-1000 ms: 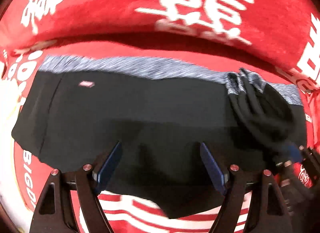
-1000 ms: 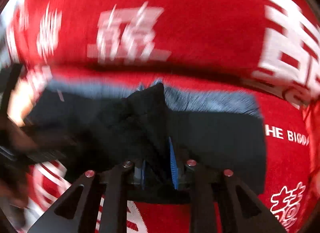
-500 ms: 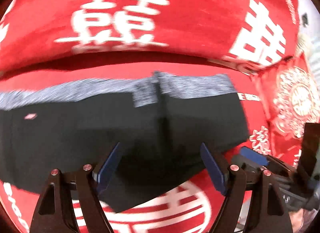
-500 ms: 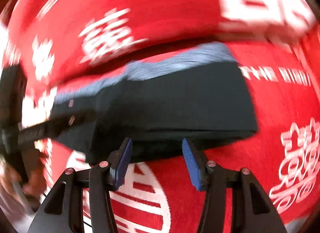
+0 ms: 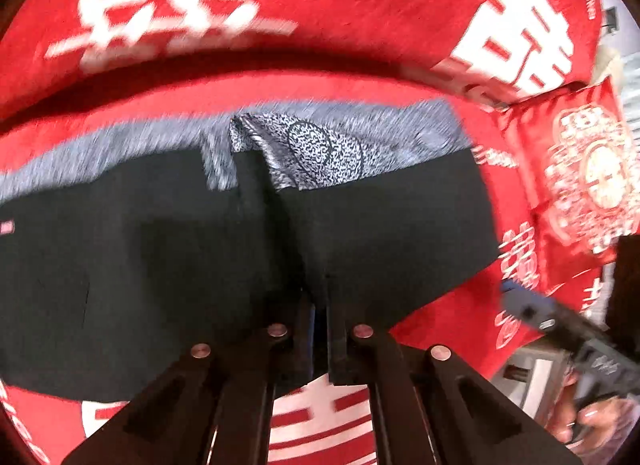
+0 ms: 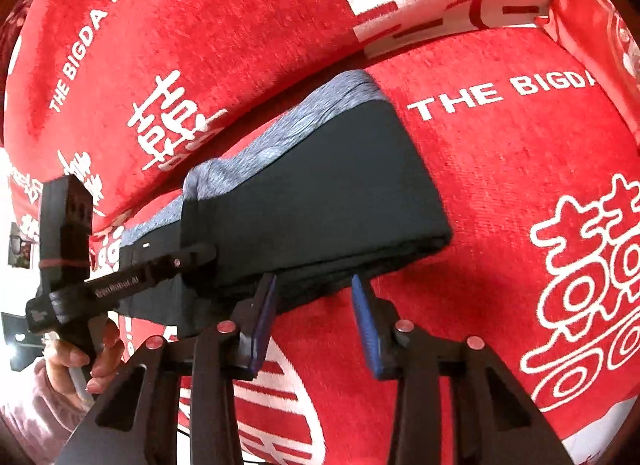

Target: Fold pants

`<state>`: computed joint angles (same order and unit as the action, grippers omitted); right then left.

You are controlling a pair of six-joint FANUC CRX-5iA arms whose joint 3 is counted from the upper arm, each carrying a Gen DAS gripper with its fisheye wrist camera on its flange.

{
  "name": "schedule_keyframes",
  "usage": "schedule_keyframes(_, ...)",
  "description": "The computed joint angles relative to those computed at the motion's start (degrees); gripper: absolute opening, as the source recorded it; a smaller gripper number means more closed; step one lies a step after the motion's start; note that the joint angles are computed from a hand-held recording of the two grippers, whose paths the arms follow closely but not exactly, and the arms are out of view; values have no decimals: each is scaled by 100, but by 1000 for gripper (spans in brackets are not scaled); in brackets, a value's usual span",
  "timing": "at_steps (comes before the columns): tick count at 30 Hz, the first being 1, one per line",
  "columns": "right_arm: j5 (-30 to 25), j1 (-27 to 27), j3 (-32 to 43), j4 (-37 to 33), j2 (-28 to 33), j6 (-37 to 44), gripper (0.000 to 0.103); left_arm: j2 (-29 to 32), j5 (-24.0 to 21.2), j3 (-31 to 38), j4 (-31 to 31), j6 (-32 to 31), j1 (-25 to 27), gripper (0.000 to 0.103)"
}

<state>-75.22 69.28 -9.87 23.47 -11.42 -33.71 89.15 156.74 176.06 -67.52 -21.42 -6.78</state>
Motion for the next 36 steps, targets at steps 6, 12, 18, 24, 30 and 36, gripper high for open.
schedule_keyframes(6, 76, -190, 67, -179, 64, 474, 42, 74, -68, 485, -260, -186, 12, 5)
schedule_keyframes(12, 136, -731, 207, -193, 150, 1303, 42, -128, 183, 562, -760, -252, -209, 69)
schedule_keyframes(18, 199, -1165, 693, -641, 551, 2111, 42, -244, 562, 616, -1275, -231, -308, 88)
schedule_keyframes(24, 366, -1315, 1232, -922, 1122, 2693, 42, -188, 1436, 688, -1266, -51, -233, 88)
schedule_keyframes(30, 421, -1459, 1966, -1771, 1921, 3291, 42, -125, 1724, 626, -949, 237, 121, 88)
schedule_keyframes(36, -53, -1355, 2641, -1748, 2427, 3587, 50, -60, 1800, 634, -832, 203, 390, 88)
